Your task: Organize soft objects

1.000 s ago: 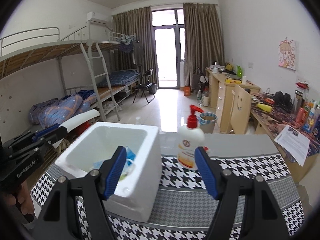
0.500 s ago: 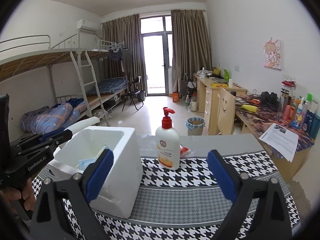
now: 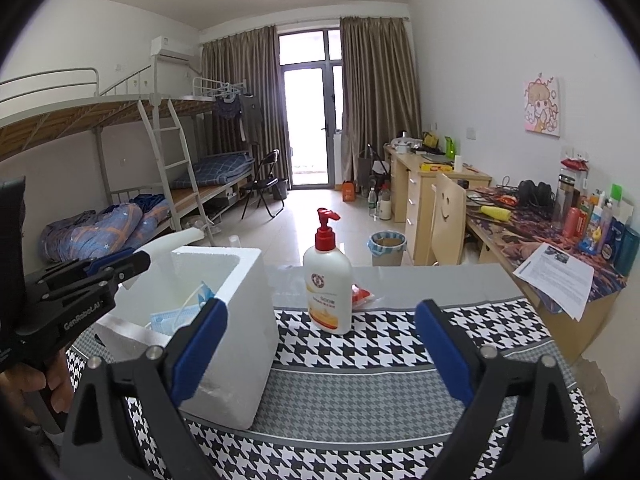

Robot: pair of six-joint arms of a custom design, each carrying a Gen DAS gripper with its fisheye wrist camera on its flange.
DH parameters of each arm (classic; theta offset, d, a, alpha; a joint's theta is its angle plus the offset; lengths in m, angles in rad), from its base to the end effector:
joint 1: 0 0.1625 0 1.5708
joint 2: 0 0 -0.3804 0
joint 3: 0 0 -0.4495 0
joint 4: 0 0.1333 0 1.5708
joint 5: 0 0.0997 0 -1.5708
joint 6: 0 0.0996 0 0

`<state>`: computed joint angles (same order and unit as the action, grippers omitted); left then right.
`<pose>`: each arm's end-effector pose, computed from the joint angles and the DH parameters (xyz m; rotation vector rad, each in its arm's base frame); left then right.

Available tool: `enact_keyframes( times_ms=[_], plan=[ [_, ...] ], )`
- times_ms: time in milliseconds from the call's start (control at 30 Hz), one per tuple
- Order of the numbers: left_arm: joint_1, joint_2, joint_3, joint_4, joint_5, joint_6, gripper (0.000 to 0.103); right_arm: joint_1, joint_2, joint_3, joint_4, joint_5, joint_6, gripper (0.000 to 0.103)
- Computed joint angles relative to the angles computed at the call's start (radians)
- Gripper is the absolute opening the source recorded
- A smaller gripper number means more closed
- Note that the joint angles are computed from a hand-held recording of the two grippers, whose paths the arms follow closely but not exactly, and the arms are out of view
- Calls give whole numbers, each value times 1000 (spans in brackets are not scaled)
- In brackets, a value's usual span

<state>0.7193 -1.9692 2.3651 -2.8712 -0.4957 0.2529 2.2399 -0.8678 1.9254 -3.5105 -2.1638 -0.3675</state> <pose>-0.1298 -0.4073 0.3889 0.5619 2.0280 -1.2937 0.4292 -0.4176 0.0856 0.8949 -2.2729 1.2393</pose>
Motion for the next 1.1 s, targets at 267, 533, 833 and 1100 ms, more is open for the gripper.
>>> enact_keyframes(
  times_ms=[267,533,833,1100],
  plan=[
    [-6,36,6,-82,33,50,77,-4,1,1,-2,-1,0,97],
    [-27,45,20,-202,56,121,102,-7,-1,3,-3,7,-5,97],
    [-65,11,43,-193,104,101,102,3,-8,13,3,23,-5,97],
    [-152,-96,97,-89,194,31,102,33,-29,45,-12,45,-10,97]
  ],
)
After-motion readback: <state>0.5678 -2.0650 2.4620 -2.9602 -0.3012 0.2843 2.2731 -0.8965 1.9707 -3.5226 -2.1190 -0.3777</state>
